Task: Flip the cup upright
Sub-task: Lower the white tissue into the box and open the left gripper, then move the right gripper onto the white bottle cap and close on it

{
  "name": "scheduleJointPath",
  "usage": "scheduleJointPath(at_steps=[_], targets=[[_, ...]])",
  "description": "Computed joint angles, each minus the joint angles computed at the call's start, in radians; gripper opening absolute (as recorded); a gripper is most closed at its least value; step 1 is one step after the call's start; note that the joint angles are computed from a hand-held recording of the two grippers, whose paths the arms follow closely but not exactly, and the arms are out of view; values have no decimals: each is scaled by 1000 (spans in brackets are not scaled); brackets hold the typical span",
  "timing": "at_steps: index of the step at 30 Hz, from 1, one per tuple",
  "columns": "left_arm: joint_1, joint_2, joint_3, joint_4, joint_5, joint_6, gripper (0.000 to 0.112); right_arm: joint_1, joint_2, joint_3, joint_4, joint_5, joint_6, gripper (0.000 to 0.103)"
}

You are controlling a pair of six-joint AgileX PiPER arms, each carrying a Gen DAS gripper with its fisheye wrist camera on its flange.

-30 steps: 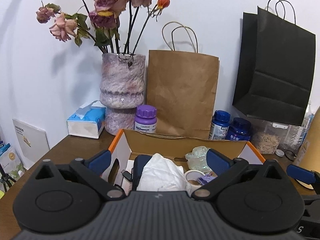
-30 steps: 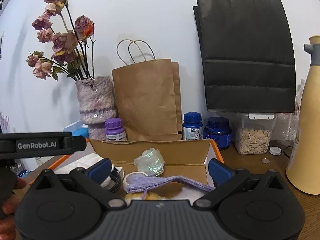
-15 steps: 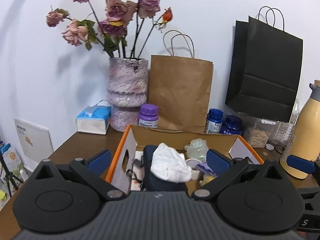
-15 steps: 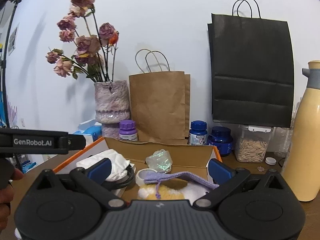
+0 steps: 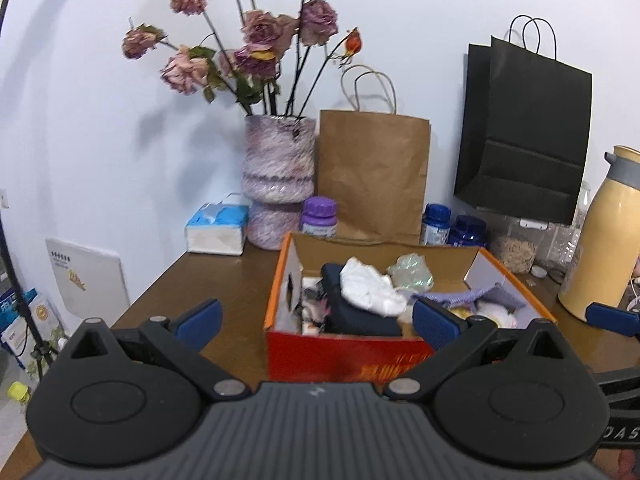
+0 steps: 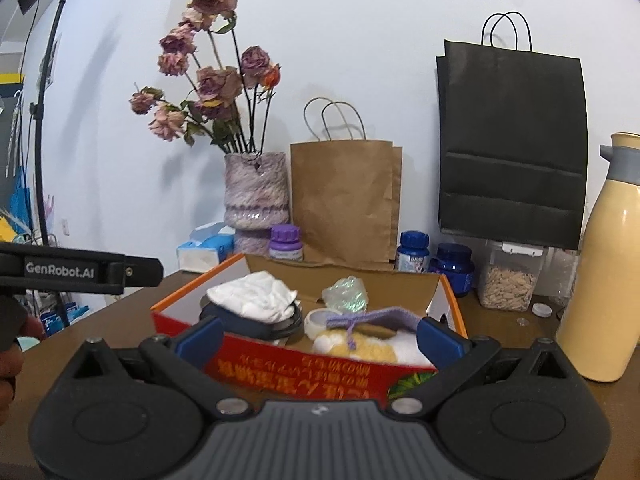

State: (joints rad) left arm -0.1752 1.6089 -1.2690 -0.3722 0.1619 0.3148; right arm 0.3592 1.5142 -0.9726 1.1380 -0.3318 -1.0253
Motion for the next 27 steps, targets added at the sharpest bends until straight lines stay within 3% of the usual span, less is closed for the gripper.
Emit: scheduleJointPath(at_steps=[10, 27], targets=[[125, -109, 134, -380, 74, 429, 103, 97, -64, 67, 234, -48, -164, 103], [394, -181, 252, -588, 265, 772, 103, 319, 6, 38, 416, -127, -293, 103]])
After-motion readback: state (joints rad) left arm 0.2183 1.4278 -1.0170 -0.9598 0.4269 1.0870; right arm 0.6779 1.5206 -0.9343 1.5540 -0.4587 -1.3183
